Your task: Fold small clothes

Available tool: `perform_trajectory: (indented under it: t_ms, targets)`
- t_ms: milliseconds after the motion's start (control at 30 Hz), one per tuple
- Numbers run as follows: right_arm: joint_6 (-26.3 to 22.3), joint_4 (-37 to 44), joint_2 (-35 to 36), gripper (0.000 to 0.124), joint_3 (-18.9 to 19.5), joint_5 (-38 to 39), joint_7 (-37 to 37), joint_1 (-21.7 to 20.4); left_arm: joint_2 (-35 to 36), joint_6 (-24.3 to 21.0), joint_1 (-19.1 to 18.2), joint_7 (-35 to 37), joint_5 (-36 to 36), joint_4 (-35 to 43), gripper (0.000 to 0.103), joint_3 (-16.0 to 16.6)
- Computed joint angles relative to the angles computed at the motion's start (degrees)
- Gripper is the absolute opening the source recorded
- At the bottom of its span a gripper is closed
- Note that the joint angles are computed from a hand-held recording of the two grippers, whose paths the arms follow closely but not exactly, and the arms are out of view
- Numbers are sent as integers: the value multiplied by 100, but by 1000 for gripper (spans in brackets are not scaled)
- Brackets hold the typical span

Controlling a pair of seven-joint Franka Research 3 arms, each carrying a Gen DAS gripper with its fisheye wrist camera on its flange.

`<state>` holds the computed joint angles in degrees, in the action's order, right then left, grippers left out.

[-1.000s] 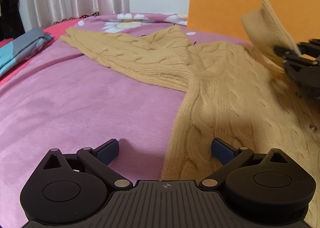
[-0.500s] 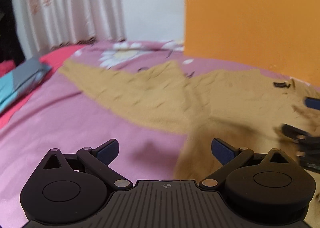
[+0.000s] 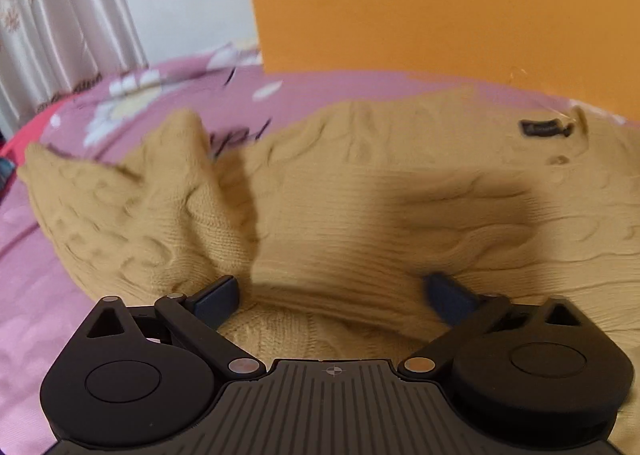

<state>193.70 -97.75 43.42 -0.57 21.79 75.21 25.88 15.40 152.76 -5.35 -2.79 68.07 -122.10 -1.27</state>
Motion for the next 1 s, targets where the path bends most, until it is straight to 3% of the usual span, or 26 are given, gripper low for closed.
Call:
perform_trajectory:
  t_ms: [67,100,200,267,367,433,533,733,1000]
  targets:
    - [274,-214,-96,72,219,175,-20,-224,-138,300,69,-322,250,-213,103,82]
    - [338,-260,-119,73,74,187,117,-109,-197,293,94,-316,262,-278,103,77]
    - [696,-254,-29,73,-879,925,-91,870,-398,127,139,-128,196,-424,103,0]
    - [1032,-216,58,73,-1117,1192,-385,1205,-532,-42,138,-87,231,-510,103,-57]
    - [1221,-251,-40,79,-410,561,-470,654,-808,-81,216,-97,257,-748,103,-119]
    - [1037,-218,-67,79,-8,244,-547,325,-1121,-18,305,-320,471,-1018,103,-137]
    - [814,-74,18,79,-254,638,-834,646,-1664,106,570,-835,950,-1480,103,-143]
    - [925,-231,-63,79,-5,654,-1050,535,-2483,-8,1398,-1474,971,-2134,103,-7]
    - [794,-194,-5,80,-240,978,-1325,811,-2233,1268,2620,-2253,992,-2186,103,480]
